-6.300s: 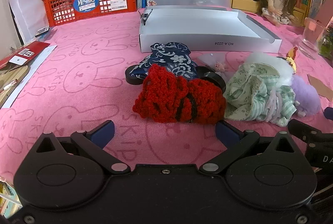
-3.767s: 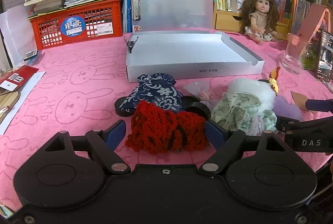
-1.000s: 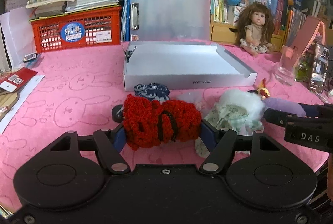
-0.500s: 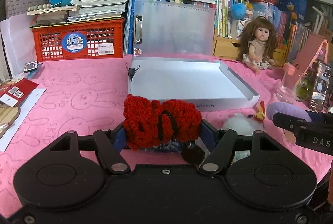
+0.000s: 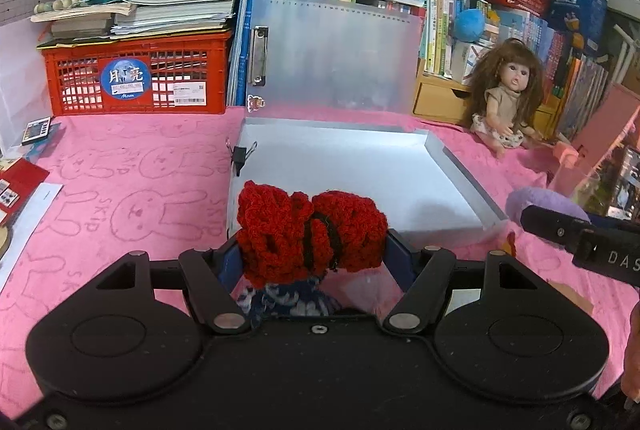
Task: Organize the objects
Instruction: 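Carry the red bow and purple plush into the white box lid and release both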
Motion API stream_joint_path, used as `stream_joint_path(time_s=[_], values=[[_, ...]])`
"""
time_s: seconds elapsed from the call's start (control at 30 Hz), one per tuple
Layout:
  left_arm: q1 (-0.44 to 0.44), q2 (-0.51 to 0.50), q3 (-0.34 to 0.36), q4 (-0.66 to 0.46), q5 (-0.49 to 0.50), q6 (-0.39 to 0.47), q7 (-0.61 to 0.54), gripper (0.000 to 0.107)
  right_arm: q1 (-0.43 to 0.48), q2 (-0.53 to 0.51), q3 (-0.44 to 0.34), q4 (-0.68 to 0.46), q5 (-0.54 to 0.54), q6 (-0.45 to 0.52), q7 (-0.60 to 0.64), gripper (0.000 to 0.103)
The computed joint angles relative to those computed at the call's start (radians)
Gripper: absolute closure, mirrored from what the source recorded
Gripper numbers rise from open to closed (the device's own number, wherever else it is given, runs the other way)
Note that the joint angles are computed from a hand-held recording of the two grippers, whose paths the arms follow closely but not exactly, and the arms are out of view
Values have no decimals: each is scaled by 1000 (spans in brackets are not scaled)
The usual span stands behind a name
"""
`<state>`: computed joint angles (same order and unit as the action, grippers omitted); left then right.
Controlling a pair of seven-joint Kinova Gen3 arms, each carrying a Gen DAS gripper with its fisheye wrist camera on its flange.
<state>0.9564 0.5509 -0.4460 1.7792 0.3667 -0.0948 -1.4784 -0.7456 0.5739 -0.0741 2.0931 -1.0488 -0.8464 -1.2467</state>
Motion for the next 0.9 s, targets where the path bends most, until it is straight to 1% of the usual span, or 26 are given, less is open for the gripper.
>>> stream_joint_path(time_s=[0.1, 0.33, 0.5, 0.6, 0.7, 0.9], values=[[-1, 29, -19, -56, 0, 36, 11, 39, 29, -2, 9, -27, 20, 36, 10, 32], [-53, 102, -16, -207, -74, 126, 97, 39, 84, 14, 40, -107, 66, 144, 31, 32], [-125, 154, 30, -328, -125, 201, 156, 39, 121, 31, 68, -177, 74, 246, 38, 32], [-156, 193, 43, -408, -152, 255, 198, 39, 143, 47, 88, -220, 92, 309, 25, 32], [-213, 228, 97, -480, -179, 291, 218, 39, 163, 69, 110, -263, 116, 372, -3, 32], [-247, 307, 118, -596, -257, 333, 274, 39, 210, 123, 135, -351, 225, 471, -113, 32]])
